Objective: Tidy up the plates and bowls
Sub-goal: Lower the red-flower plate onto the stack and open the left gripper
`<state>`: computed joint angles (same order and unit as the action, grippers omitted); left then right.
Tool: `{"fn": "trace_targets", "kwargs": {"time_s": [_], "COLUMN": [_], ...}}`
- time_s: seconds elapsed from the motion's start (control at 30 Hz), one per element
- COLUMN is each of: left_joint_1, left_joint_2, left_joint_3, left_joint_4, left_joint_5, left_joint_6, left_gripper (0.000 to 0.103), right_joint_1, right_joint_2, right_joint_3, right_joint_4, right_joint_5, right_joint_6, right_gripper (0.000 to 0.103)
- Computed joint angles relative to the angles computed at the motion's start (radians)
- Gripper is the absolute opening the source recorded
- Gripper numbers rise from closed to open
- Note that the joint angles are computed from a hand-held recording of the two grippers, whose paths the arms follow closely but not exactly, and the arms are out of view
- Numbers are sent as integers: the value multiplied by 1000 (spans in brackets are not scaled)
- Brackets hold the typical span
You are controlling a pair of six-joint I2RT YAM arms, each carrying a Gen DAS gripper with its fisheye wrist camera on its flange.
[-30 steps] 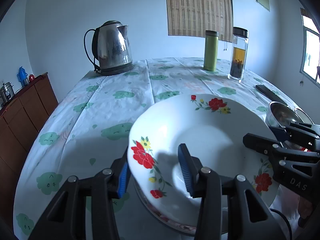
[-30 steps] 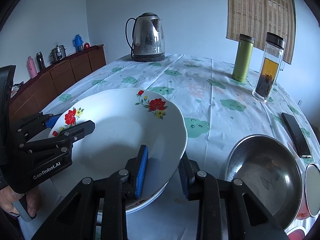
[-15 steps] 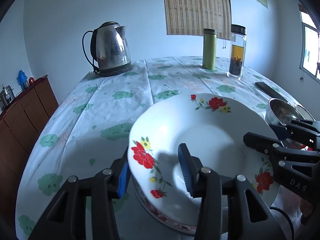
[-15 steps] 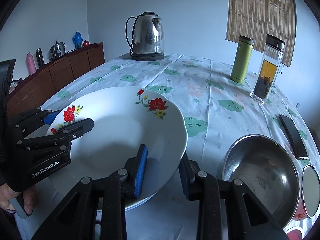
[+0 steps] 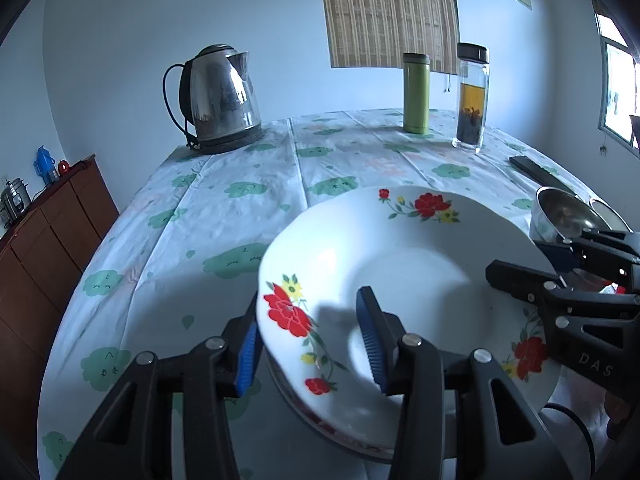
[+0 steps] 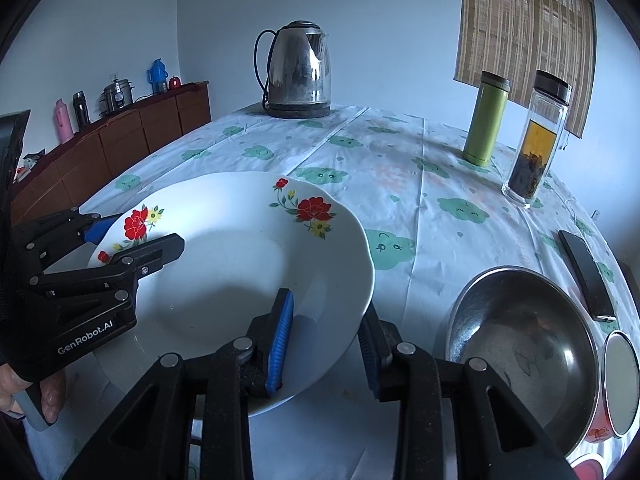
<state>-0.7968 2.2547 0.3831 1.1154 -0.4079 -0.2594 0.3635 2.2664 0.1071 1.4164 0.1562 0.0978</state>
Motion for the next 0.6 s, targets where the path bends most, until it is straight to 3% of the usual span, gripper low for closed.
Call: {"fn": "trace_targets", "kwargs": {"time_s": [0.37,0.6], "left_joint_1": [11,37], "left_joint_2": [10,12], "left_joint_3": [-19,-38], "left_joint_4": [35,62], "left_joint_5": [17,60], "left_joint_6": [-4,-12], "left_gripper": [44,46], "right_joint_1": [-13,13], "right_joint_2": [27,30], "right_joint_3": [9,20], "right_joint_4": [21,1], "right_joint_5": [-26,25], "right_joint_6": [4,-7], "right_gripper": [34,31]}}
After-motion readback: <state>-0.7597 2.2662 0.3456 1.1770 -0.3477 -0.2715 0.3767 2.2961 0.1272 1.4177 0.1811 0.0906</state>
